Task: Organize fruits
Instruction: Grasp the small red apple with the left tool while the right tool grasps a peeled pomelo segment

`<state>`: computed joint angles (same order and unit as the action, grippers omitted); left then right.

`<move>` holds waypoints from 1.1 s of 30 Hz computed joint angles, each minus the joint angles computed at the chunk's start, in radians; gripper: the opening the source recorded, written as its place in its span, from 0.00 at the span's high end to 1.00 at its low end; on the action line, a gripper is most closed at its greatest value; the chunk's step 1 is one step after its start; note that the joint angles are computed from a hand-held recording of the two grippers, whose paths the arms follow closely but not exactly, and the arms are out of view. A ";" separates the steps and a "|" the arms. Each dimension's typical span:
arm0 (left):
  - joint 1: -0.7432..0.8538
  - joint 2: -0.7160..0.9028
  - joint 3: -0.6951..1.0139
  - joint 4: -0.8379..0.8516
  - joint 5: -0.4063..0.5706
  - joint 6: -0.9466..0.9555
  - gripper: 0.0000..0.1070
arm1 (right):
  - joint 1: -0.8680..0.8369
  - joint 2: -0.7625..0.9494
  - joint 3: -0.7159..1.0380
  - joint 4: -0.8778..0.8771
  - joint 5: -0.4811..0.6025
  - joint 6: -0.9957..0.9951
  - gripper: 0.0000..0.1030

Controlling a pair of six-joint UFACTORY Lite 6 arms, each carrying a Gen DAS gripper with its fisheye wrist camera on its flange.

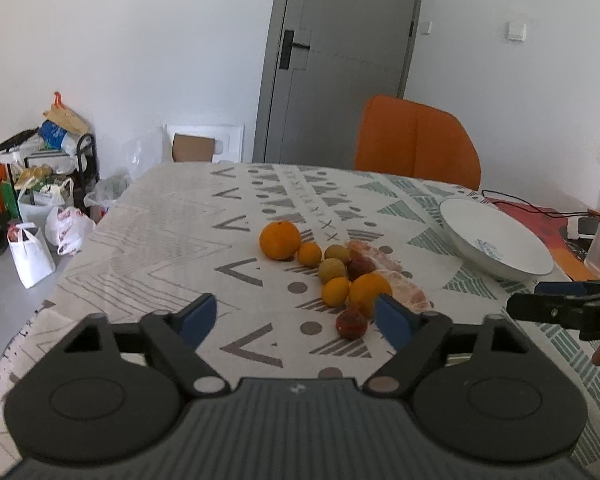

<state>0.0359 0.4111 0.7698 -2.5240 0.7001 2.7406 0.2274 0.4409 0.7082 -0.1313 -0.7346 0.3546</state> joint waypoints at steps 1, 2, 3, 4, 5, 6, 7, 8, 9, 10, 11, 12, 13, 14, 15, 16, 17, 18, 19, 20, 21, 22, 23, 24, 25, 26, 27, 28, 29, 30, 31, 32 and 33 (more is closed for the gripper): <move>-0.005 0.016 0.016 0.001 -0.007 -0.007 0.26 | -0.003 0.012 0.012 -0.007 -0.001 0.005 0.00; -0.009 0.028 0.027 0.004 -0.009 -0.011 0.28 | -0.006 0.023 0.023 -0.015 -0.003 0.012 0.00; -0.013 0.038 0.034 0.005 -0.010 -0.012 0.28 | -0.007 0.031 0.031 -0.019 -0.005 0.017 0.00; -0.019 0.047 0.042 0.002 -0.011 -0.010 0.30 | -0.008 0.042 0.043 -0.018 -0.005 0.018 0.00; -0.026 0.057 0.050 -0.001 -0.013 -0.006 0.32 | -0.008 0.053 0.054 -0.015 -0.004 0.017 0.00; -0.034 0.066 0.059 -0.005 -0.016 -0.004 0.33 | -0.011 0.065 0.067 -0.020 0.000 0.018 0.00; -0.039 0.073 0.068 -0.004 -0.019 -0.007 0.35 | -0.012 0.076 0.079 -0.025 0.001 0.020 0.00; -0.045 0.083 0.078 -0.001 -0.020 -0.013 0.37 | -0.014 0.086 0.089 -0.034 0.002 0.024 0.00; -0.052 0.093 0.089 0.001 -0.022 -0.015 0.39 | -0.016 0.096 0.098 -0.045 0.004 0.030 0.01; -0.058 0.101 0.099 0.003 -0.026 -0.017 0.41 | -0.019 0.104 0.107 -0.058 0.007 0.039 0.01; -0.066 0.112 0.112 0.004 -0.031 -0.020 0.42 | -0.021 0.113 0.116 -0.067 0.010 0.045 0.01; -0.073 0.123 0.124 0.009 -0.034 -0.025 0.43 | -0.023 0.122 0.127 -0.074 0.014 0.050 0.02; -0.079 0.131 0.134 0.013 -0.038 -0.029 0.45 | -0.023 0.130 0.136 -0.075 0.018 0.051 0.03; -0.086 0.143 0.146 0.013 -0.043 -0.029 0.47 | -0.024 0.139 0.146 -0.079 0.022 0.055 0.05; -0.092 0.155 0.158 0.013 -0.046 -0.028 0.48 | -0.027 0.147 0.156 -0.087 0.026 0.062 0.07; -0.096 0.167 0.170 0.017 -0.050 -0.031 0.50 | -0.028 0.157 0.168 -0.089 0.033 0.065 0.08; -0.099 0.179 0.183 0.027 -0.056 -0.041 0.52 | -0.028 0.168 0.180 -0.083 0.040 0.063 0.09; -0.100 0.192 0.197 0.041 -0.061 -0.057 0.53 | -0.026 0.180 0.193 -0.076 0.047 0.058 0.10; -0.101 0.203 0.209 0.053 -0.065 -0.072 0.55 | -0.026 0.189 0.204 -0.082 0.051 0.061 0.12; -0.102 0.215 0.221 0.066 -0.068 -0.087 0.57 | -0.028 0.197 0.213 -0.095 0.055 0.071 0.13; -0.103 0.227 0.233 0.081 -0.071 -0.099 0.58 | -0.030 0.204 0.221 -0.107 0.057 0.082 0.13; -0.106 0.239 0.246 0.095 -0.074 -0.112 0.58 | -0.030 0.211 0.231 -0.115 0.061 0.089 0.13; -0.109 0.250 0.256 0.104 -0.076 -0.118 0.60 | -0.027 0.218 0.240 -0.118 0.067 0.090 0.13; -0.116 0.265 0.272 0.109 -0.086 -0.121 0.61 | -0.024 0.223 0.247 -0.120 0.071 0.090 0.13; -0.124 0.279 0.288 0.108 -0.102 -0.118 0.69 | -0.023 0.229 0.257 -0.126 0.076 0.095 0.13; -0.130 0.296 0.306 0.108 -0.116 -0.118 0.73 | -0.020 0.237 0.268 -0.131 0.081 0.101 0.13; -0.132 0.301 0.301 0.075 -0.097 -0.083 0.76 | -0.015 0.246 0.283 -0.134 0.091 0.105 0.13; -0.132 0.306 0.310 0.080 -0.103 -0.089 0.78 | -0.009 0.256 0.298 -0.133 0.099 0.106 0.13; -0.123 0.311 0.318 0.104 -0.100 -0.115 0.78 | -0.004 0.265 0.311 -0.135 0.107 0.107 0.14; -0.116 0.313 0.325 0.119 -0.101 -0.136 0.78 | 0.004 0.275 0.329 -0.136 0.118 0.108 0.15; -0.111 0.313 0.327 0.117 -0.103 -0.138 0.78 | 0.012 0.284 0.345 -0.137 0.129 0.107 0.17; -0.106 0.310 0.326 0.107 -0.102 -0.130 0.78 | 0.021 0.293 0.359 -0.130 0.139 0.100 0.17; -0.098 0.307 0.324 0.107 -0.101 -0.131 0.78 | 0.031 0.304 0.375 -0.113 0.150 0.085 0.18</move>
